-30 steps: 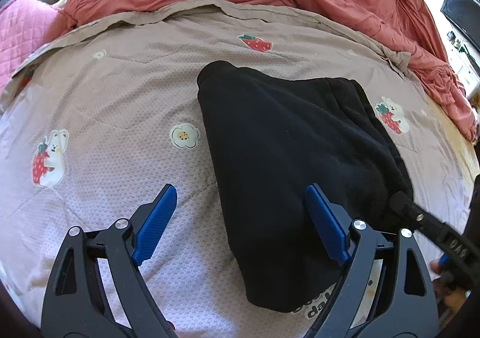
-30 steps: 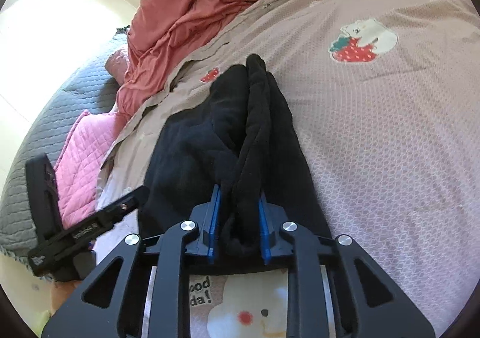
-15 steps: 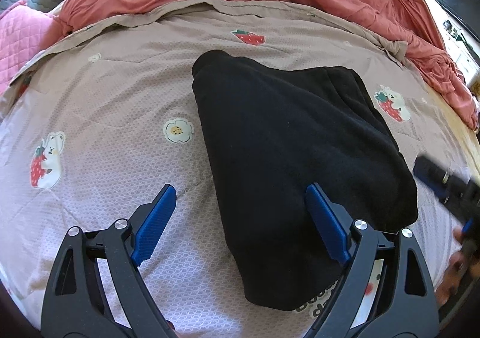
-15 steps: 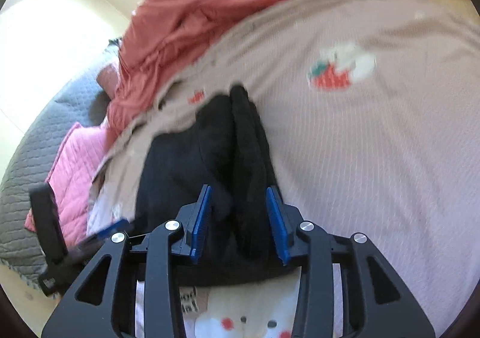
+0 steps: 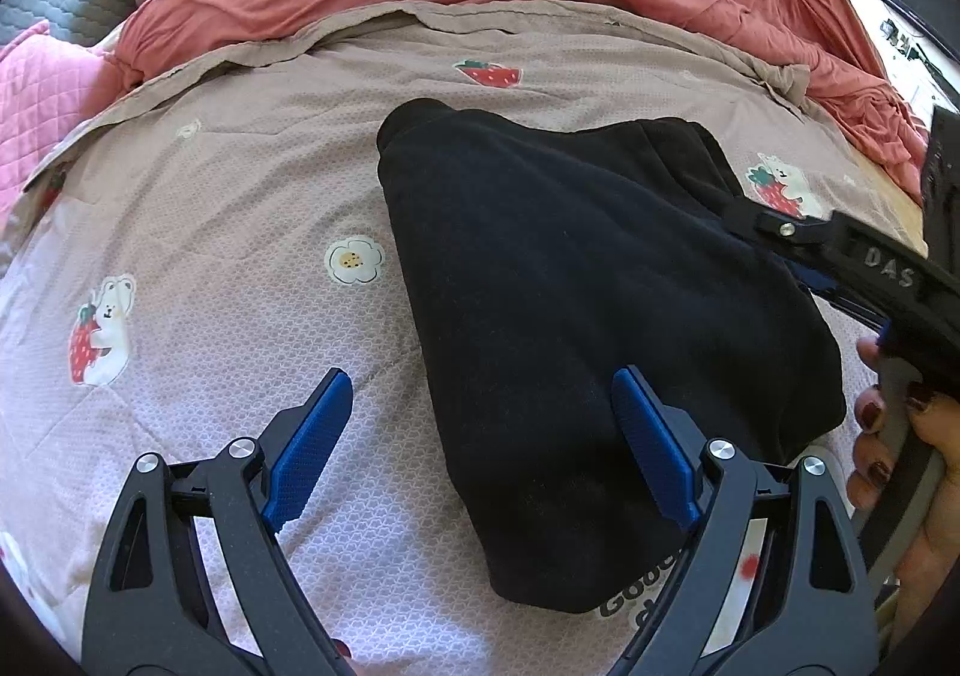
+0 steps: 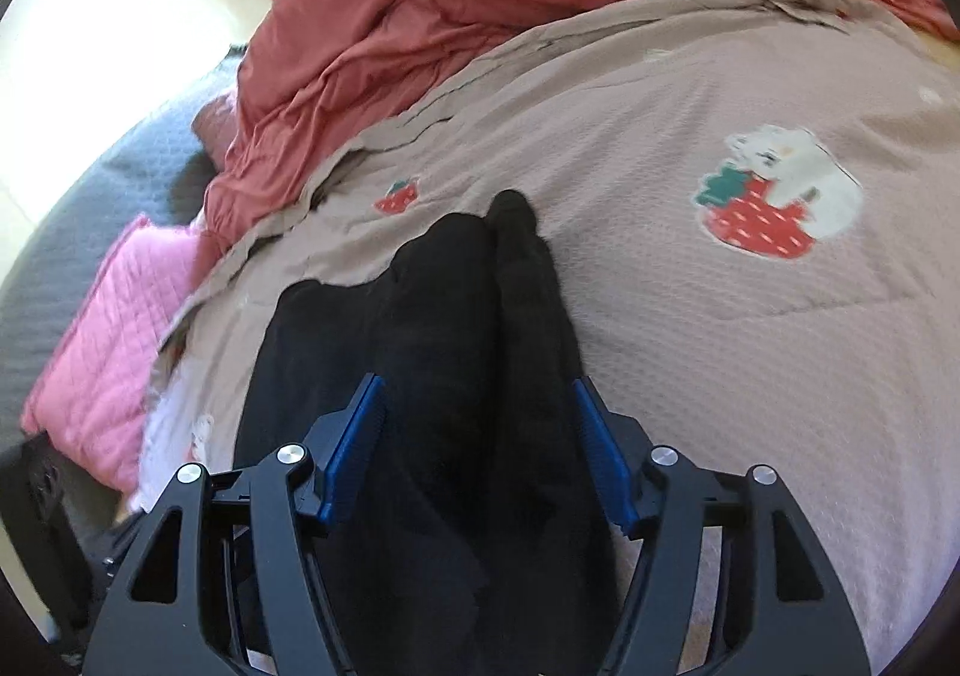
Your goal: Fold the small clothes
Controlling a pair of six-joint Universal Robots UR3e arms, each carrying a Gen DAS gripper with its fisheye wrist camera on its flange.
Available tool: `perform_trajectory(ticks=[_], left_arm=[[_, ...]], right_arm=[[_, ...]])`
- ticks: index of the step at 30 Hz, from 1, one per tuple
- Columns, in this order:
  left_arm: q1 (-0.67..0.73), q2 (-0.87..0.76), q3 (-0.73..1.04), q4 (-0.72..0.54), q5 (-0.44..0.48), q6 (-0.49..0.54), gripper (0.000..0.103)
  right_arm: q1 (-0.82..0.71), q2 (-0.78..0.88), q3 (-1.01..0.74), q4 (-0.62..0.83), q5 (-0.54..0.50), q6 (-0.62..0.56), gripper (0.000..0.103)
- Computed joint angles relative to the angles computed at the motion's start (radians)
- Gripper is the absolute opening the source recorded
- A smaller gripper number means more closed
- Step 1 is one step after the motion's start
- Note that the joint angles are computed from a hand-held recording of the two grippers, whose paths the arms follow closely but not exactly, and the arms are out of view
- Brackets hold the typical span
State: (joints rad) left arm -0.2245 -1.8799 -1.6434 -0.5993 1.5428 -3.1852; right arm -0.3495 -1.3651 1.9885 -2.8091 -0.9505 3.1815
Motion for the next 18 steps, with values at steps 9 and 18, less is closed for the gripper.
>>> perform_trajectory(ticks=[9, 18], left_arm=[[-0.016, 0.001, 0.009, -0.011, 0.030, -0.016, 0.081], [-0.018, 0.013, 0.005, -0.028, 0.014, -0.027, 0.084]], right_arm=[[0.075, 0.013, -0.040, 0.011, -0.077, -0.135, 0.022], [0.050, -0.085, -0.021, 0.058, -0.093, -0.163, 0.019]])
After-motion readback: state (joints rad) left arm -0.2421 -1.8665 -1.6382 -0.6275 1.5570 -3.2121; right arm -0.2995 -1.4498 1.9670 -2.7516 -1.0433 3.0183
